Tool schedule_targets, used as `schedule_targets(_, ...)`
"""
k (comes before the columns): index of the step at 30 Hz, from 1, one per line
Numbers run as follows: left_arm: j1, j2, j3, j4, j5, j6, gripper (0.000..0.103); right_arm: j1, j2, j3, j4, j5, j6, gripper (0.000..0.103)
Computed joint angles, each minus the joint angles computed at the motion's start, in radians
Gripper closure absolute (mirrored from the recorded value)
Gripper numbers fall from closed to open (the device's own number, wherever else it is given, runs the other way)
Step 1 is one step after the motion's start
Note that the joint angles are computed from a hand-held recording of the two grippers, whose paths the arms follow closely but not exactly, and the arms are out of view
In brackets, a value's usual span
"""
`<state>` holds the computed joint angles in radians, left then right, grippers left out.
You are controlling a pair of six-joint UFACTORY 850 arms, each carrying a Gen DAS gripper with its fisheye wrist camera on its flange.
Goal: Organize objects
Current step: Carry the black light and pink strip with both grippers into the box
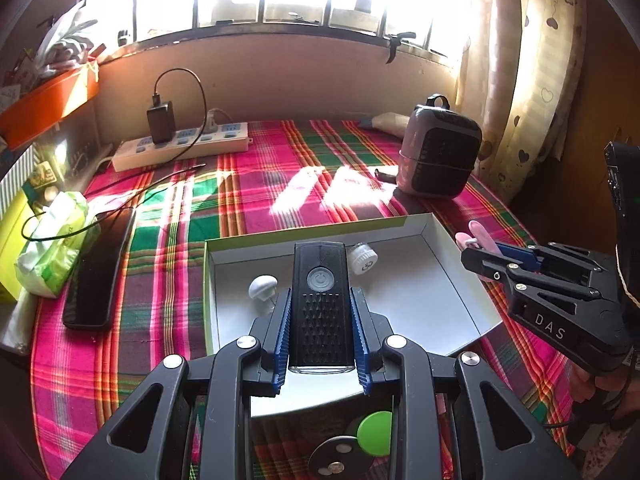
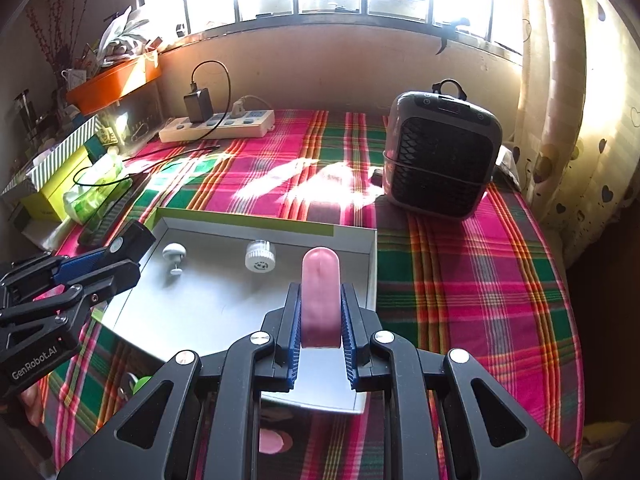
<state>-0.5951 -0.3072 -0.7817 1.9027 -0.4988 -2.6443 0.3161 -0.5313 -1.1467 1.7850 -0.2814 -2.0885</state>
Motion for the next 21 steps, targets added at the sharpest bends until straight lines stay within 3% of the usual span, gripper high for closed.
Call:
schedule_targets(5,0.039,-0.048,-0.048,0.022,0.043,0.0,0.078,0.006,-0.06,-0.073,-0.182,-0.001,0.209,0.084)
schedule_targets(21,0.099,-0.17,-0.157,-0.039,0.133,0.083,0.078,0.035,-0.17,-0.192,-0.463,0.023,0.489,0.084)
